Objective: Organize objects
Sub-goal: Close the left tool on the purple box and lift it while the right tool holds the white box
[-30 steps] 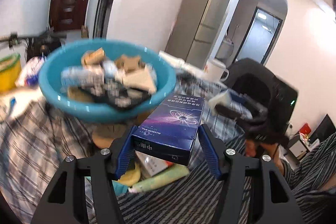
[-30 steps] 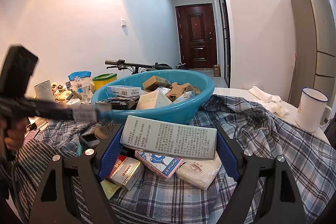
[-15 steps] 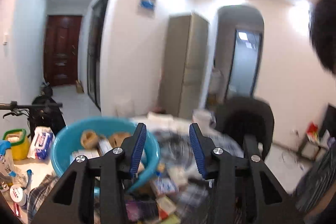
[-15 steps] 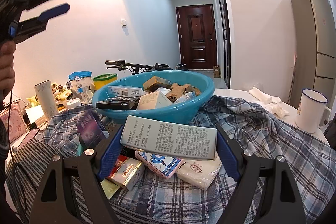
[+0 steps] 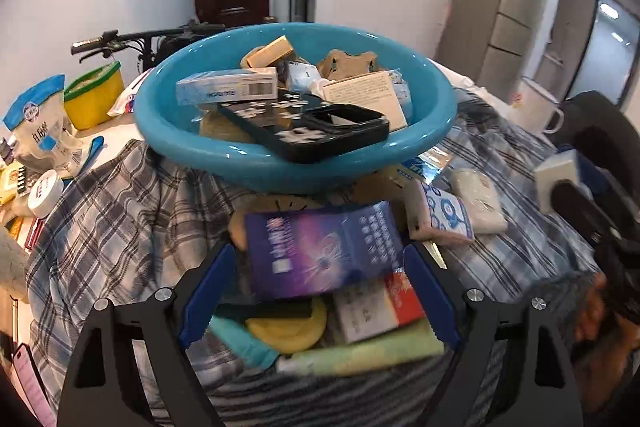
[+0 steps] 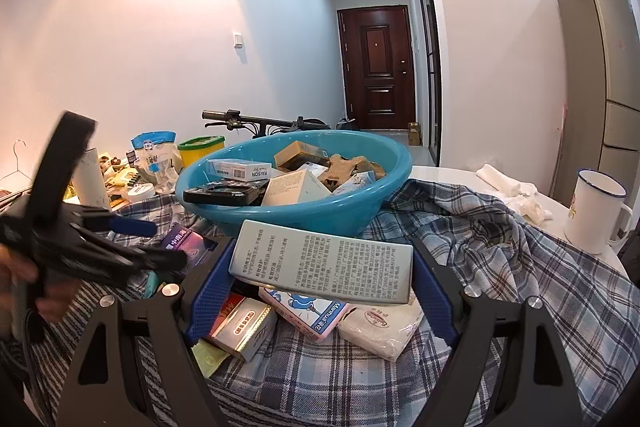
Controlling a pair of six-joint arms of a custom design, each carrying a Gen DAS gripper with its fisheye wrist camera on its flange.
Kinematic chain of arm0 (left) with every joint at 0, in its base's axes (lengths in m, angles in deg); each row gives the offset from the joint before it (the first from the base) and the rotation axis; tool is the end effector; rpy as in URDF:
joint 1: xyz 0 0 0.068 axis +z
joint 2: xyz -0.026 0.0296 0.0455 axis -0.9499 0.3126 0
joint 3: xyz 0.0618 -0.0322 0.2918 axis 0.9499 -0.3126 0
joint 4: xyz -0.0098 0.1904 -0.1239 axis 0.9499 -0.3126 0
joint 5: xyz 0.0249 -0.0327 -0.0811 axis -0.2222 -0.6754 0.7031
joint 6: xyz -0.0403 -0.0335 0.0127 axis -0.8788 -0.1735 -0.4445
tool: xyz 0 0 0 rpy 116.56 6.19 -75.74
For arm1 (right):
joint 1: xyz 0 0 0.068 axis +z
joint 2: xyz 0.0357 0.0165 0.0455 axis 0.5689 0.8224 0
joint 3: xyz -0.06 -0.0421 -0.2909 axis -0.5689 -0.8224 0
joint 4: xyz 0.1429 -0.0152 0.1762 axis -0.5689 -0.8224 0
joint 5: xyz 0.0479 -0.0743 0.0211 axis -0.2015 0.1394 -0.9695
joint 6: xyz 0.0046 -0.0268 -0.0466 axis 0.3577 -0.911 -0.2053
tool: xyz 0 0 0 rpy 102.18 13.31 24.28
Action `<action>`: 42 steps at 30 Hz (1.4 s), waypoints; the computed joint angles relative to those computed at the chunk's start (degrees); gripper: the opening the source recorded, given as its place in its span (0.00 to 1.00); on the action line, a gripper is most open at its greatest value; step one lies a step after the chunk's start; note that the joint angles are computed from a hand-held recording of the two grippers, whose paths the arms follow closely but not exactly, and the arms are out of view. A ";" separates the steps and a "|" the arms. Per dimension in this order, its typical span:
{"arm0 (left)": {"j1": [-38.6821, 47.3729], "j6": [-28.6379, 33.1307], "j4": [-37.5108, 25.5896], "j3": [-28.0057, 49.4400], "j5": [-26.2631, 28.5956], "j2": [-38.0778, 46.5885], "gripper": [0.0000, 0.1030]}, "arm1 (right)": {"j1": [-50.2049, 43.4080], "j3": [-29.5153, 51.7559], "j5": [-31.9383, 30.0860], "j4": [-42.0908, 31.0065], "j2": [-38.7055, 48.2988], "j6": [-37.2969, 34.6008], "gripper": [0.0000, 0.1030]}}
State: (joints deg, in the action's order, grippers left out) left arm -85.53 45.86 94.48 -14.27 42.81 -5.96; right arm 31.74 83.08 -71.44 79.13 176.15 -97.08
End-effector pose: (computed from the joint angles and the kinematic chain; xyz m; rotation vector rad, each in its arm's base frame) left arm 0.2041 -0.0443 0.1724 -0.0472 2.4050 -0.0350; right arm 0.2856 0.0076 0.2219 -0.5711 1.9003 0.5097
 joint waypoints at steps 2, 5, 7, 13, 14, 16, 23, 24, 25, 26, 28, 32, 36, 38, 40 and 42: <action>-5.96 -3.17 1.00 1.79 -8.35 3.98 0.86 | -0.03 0.07 -0.04 0.05 0.10 0.14 0.80; -9.89 -4.67 -0.04 4.50 -15.36 8.65 0.86 | 0.07 0.00 0.01 0.17 0.05 0.18 0.80; -11.36 -4.98 0.31 4.98 -18.50 10.94 0.86 | 0.05 0.01 -0.16 0.16 0.07 0.14 0.80; -13.86 -4.84 -0.08 6.90 -23.70 15.88 0.94 | 0.18 -0.10 -0.33 0.27 0.01 0.25 0.80; -14.14 -5.00 -0.28 7.39 -24.82 16.82 0.94 | 0.15 -0.10 -0.46 0.29 0.03 0.27 0.80; -15.23 -5.32 -0.48 7.57 -26.67 17.98 0.95 | 0.22 -0.33 -0.48 0.49 -0.16 0.34 0.80; -13.59 -3.09 4.79 4.20 -22.18 15.02 0.95 | 0.35 -0.49 -0.37 0.62 -0.30 0.48 0.80; -13.33 -3.07 5.39 3.76 -21.62 14.59 0.93 | 0.35 -0.49 -0.37 0.62 -0.30 0.48 0.80; -13.11 -3.08 5.92 3.36 -21.28 14.19 0.92 | 0.32 -0.46 -0.39 0.54 -0.29 0.35 0.80; -13.01 -3.25 5.97 3.21 -21.18 13.93 0.91 | 0.33 -0.45 -0.36 0.52 -0.31 0.32 0.80; -12.98 -3.61 5.85 3.03 -21.32 13.40 0.91 | 0.33 -0.52 -0.38 0.61 -0.33 0.39 0.80; -13.09 -3.70 4.97 3.03 -21.93 13.12 0.92 | 0.33 -0.51 -0.36 0.60 -0.31 0.35 0.80; -13.05 -4.07 3.85 4.02 -23.20 14.89 0.93 | 0.31 -0.51 -0.40 0.65 -0.29 0.38 0.80; -12.82 -3.55 5.21 3.40 -22.86 14.99 0.93 | 0.35 -0.50 -0.37 0.65 -0.28 0.43 0.80; -12.81 -3.60 6.56 2.55 -22.64 14.68 0.92 | 0.32 -0.50 -0.40 0.61 -0.28 0.34 0.80; -12.31 -2.79 9.26 0.64 -21.00 12.97 0.81 | 0.34 -0.51 -0.38 0.69 -0.28 0.35 0.80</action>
State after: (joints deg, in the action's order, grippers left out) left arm -97.83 43.07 103.74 -13.63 21.80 7.01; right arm 32.07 82.57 -71.82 79.82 175.86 -96.73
